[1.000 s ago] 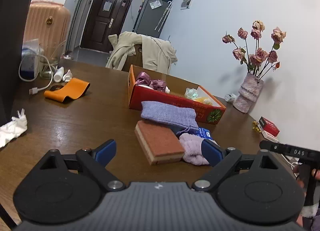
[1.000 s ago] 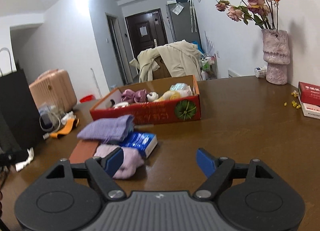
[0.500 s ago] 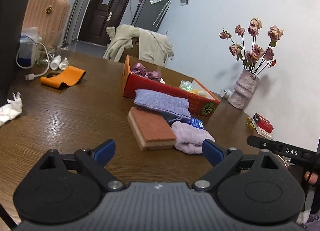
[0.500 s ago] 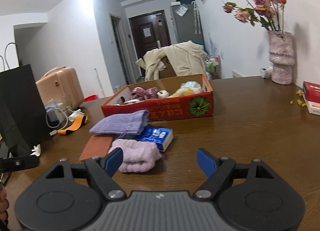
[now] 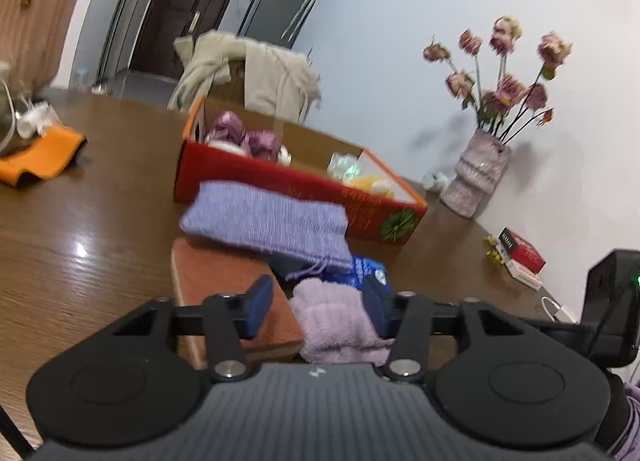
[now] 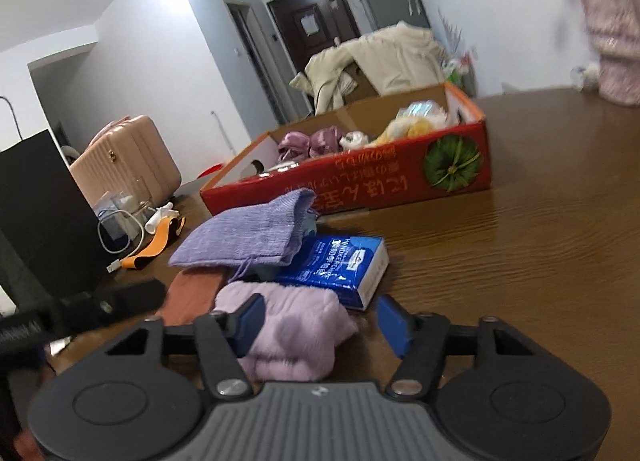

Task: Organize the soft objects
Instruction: 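Move both tools back toward the lilac fuzzy towel on the table, then close both tools on the lilac fuzzy towel and lift it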

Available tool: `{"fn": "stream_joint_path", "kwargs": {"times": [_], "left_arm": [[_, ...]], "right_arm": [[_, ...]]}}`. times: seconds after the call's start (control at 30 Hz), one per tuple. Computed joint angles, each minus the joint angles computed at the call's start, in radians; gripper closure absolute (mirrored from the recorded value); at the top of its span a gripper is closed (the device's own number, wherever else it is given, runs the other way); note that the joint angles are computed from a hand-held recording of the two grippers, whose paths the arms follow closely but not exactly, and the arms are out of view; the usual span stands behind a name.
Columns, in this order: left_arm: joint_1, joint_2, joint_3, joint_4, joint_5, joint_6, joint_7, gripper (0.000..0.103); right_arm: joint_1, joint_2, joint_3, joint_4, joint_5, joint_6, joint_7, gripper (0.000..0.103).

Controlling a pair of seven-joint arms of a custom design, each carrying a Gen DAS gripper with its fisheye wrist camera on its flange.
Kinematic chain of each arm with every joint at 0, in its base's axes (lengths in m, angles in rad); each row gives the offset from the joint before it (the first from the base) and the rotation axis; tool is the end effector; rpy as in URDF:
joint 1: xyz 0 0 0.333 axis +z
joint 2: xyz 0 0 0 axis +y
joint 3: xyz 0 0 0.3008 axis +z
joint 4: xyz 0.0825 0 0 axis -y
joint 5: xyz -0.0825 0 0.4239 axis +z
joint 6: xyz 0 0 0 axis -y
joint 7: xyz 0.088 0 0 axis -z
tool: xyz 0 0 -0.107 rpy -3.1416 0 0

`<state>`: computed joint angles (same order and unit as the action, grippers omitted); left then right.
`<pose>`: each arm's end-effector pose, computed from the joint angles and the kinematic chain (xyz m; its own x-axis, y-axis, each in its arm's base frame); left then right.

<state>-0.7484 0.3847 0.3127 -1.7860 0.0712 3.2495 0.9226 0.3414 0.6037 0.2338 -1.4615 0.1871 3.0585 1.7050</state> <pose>0.6368 -0.3360 0.4471 -0.1733 -0.9051 0.3883 -0.5489 -0.2386 -0.8011 0.6908 0.3777 0.4267 0.3271 -0.8577 -0.3968 -0.6524 0.0988 -0.7514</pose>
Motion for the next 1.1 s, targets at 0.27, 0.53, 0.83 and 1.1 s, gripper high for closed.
{"fn": "stream_joint_path", "kwargs": {"times": [0.27, 0.53, 0.83, 1.1], "left_arm": [[-0.06, 0.043, 0.048, 0.067, 0.09, -0.073, -0.099, 0.056], [-0.134, 0.058, 0.056, 0.115, 0.225, -0.183, -0.236, 0.039], [-0.102, 0.136, -0.015, 0.222, 0.263, -0.242, -0.427, 0.035], [-0.068, 0.172, -0.044, 0.271, 0.342, -0.198, -0.562, 0.075]], "right_arm": [[-0.136, 0.032, 0.167, 0.04, 0.096, -0.108, -0.291, 0.084], [-0.394, -0.12, 0.371, -0.201, 0.367, -0.056, -0.6, 0.084], [-0.491, -0.156, 0.434, -0.25, 0.602, -0.13, -0.832, 0.083], [-0.439, -0.164, 0.358, -0.223, 0.717, -0.189, -0.911, 0.083]]}}
